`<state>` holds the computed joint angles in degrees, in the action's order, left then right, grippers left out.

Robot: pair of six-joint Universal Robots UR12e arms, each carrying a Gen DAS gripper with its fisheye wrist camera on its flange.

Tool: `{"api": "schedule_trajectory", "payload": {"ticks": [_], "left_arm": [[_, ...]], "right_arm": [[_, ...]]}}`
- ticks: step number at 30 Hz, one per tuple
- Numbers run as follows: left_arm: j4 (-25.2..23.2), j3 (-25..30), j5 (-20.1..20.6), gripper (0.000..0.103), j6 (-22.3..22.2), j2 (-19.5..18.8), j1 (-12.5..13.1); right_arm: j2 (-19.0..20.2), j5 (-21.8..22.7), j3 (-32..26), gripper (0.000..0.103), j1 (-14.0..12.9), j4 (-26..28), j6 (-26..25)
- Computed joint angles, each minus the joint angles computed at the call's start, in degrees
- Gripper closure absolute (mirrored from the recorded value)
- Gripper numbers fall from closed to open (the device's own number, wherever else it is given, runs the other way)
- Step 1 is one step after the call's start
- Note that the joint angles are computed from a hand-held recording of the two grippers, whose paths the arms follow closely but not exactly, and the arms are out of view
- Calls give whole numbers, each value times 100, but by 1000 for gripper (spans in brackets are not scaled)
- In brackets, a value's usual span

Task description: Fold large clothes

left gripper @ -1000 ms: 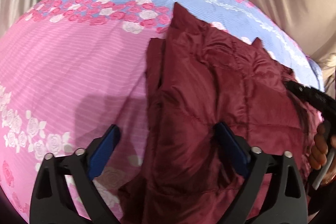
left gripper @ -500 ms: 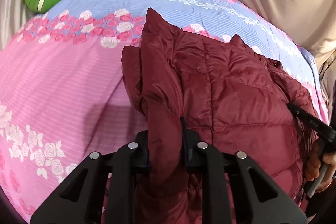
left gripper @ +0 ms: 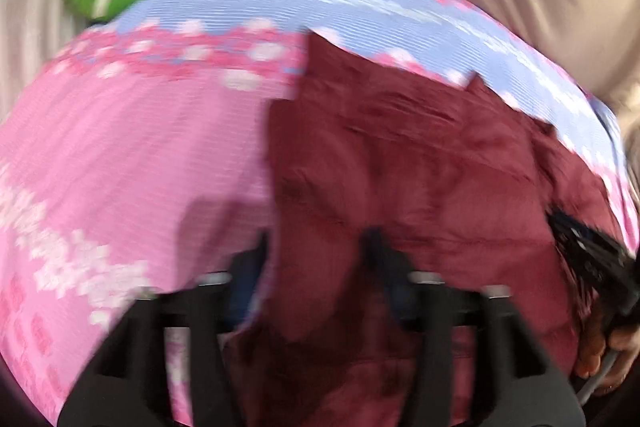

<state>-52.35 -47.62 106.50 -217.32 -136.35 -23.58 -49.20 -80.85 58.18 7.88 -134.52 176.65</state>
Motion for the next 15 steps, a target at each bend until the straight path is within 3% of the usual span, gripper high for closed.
{"api": "schedule_trajectory", "payload": {"ticks": [1,2,5,6,8,9,10,13,15], "left_arm": [[139,-159,168,20,-120,77,8],[245,-280,180,19,-173,132,32],[444,-481,-650,22,-311,186,190],[579,-528,-973,29,-348,177,230],[673,-464,-1072,40,-167,124,219],[748,-414,-1328,63,-27,85,229],[748,-359,-1472,72,-60,63,235],[718,-205,-1275,91,113,44,157],[842,-165,-1234,93,183,71,113]], "right_arm": [[1,31,-4,71,-8,18,10],[5,78,-12,71,-20,38,25],[25,132,-8,71,-32,18,58],[32,107,-16,71,-23,9,53],[28,26,0,71,-3,-30,20],[25,-19,9,71,8,-49,5],[25,-44,16,71,15,-63,1],[17,-130,36,71,33,-109,-43],[14,-173,55,70,43,-150,-63]]}}
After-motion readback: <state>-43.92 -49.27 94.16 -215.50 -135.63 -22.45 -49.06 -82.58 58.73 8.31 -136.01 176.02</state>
